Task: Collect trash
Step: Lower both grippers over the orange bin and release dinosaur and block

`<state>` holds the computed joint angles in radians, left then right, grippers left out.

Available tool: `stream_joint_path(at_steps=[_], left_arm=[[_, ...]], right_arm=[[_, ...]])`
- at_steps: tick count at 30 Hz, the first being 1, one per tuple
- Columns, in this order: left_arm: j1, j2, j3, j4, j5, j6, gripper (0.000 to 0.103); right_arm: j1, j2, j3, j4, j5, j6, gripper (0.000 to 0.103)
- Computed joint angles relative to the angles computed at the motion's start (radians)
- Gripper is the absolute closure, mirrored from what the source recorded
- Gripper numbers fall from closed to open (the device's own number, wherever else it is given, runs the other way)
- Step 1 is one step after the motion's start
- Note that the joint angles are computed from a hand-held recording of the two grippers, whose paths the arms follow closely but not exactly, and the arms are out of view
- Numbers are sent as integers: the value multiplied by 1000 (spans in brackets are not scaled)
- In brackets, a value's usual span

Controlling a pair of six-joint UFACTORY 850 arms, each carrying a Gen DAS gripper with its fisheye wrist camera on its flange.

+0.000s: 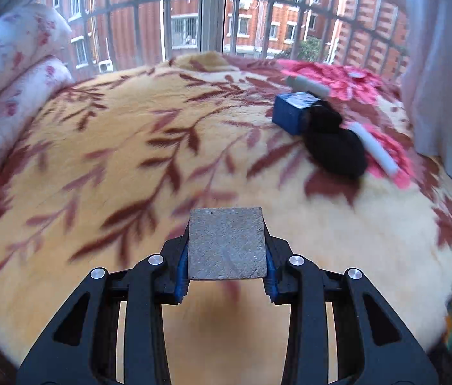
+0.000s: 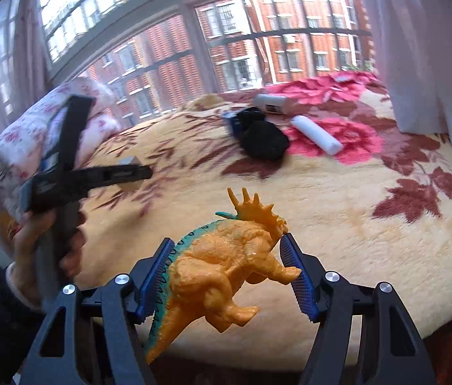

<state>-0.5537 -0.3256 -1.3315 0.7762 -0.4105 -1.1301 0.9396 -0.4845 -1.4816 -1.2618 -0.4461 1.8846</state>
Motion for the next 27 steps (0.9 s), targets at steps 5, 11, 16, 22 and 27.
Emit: stream_joint_path(at_steps=[5,11,16,22,27], left_arm=[[-88,234,265,265,-42,-295,68],[-219,405,470,395,-161,-482,68],[-288,463,592,350,-144,-553,68],[-270,423,652,224,-54,-476,68],[-251,365,650,99,-23,-354,68]], right_arm=[[70,21,13,-22,-22,-14,36],[150,43,43,8,-47,-48,36],[219,44,91,68,-18,-73,36],[256,-25,85,172,-87,-184,36],[227,-54,95,315,-2,-261,36]])
